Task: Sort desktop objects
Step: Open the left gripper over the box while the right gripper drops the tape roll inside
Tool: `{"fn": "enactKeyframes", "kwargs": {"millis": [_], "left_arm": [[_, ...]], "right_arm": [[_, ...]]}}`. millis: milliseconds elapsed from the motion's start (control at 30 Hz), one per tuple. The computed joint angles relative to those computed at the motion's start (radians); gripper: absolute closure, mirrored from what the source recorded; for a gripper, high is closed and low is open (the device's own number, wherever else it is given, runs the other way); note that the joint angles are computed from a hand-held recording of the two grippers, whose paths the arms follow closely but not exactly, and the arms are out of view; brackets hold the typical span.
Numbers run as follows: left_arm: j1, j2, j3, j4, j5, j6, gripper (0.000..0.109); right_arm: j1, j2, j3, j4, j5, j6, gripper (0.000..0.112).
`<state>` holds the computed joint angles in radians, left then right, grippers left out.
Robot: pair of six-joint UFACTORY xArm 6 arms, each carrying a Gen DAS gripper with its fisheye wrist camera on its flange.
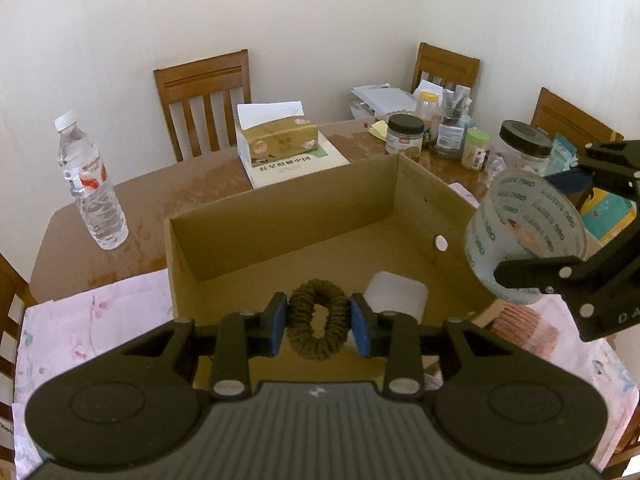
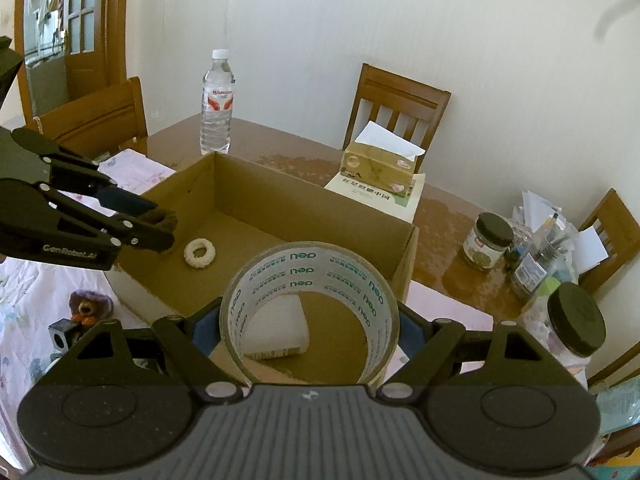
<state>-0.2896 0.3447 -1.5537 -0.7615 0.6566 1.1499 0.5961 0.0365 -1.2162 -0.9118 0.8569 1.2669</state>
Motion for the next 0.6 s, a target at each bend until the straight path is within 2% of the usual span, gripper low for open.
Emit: {"fn": "enactKeyframes", "kwargs": {"millis": [67,100,133,367,600], "left_arm": [[-0.003,0.017,-0.016,0.029,-0.011,-0.022,0.035],[-0.006,0.02,-0.013,0.027,-0.032,-0.022,0.03],[-0.006,0.022,-0.01,0.008,-0.043,-0.003,0.028],[0.022,0.052,-0.058,0.057,0.048,-0.024,0.025],[0.042,0.049,-0.064,0.071,0.077,-0.034,0.021]], "right_arm": [[-0.006,0.017,-0.019,0.008,0.003,-0.013,0.024],[-0.01,0.025,-0.029,0.014,0.004,-0.021,0.024],[-0.013,0.033,-0.04,0.019,0.005,-0.029,0.024],[-0.038,0.095,-0.112,0.061,0.004,-0.106,0.024],[-0.072,0.159,-0.179,0.109,-0.028,-0.174,0.024]]}}
